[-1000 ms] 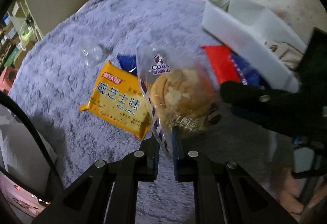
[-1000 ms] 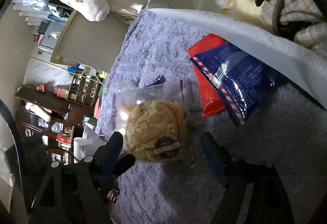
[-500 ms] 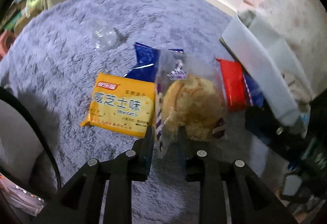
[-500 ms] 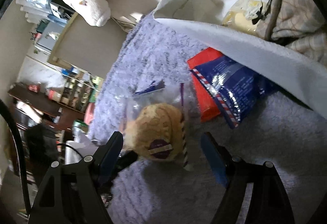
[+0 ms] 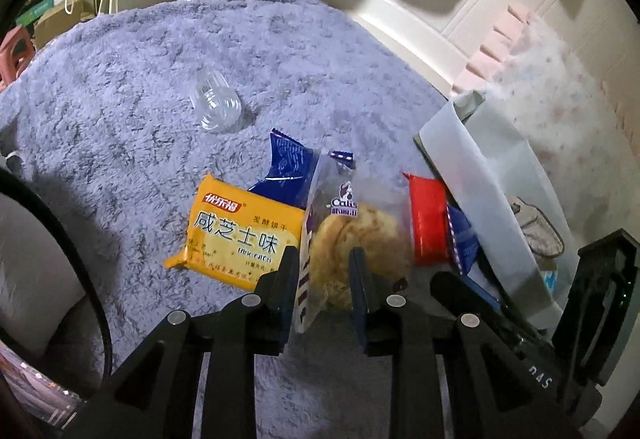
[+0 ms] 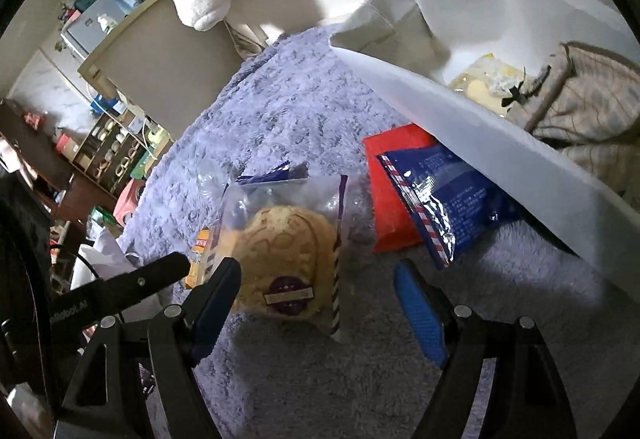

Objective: Organize objects
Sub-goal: 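Grasp the clear bag with the round bun using the left tool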

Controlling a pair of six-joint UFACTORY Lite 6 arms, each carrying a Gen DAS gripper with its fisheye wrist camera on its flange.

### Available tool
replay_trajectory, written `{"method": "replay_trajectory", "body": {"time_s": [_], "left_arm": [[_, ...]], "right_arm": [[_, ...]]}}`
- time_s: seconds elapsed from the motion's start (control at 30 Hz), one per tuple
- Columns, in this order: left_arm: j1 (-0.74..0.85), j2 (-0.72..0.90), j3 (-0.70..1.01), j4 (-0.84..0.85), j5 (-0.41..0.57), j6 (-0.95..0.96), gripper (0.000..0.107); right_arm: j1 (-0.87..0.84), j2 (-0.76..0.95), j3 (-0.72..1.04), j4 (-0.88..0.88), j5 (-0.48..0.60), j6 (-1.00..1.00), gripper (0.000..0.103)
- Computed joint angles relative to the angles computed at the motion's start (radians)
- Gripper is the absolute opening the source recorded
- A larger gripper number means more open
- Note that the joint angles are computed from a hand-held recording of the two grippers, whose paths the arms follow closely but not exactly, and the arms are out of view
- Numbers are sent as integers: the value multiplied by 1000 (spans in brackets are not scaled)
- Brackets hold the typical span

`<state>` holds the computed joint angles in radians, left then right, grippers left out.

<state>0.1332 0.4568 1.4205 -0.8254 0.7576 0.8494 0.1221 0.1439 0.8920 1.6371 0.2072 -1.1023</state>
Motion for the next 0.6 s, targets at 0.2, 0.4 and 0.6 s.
{"method": "replay_trajectory", "body": {"time_s": [0.2,0.4,0.6], "left_arm": [[1,57,25,-51,-13,54,24],[-73,50,-15,39,-114,43,44],[-122,45,-43,116,-162,45,53]], "right_arm": [[-80,55,6,134,195,-133,79],[-144,177,18,285,406,-175,79],[-116,256,76,319,375,-196,79]]}}
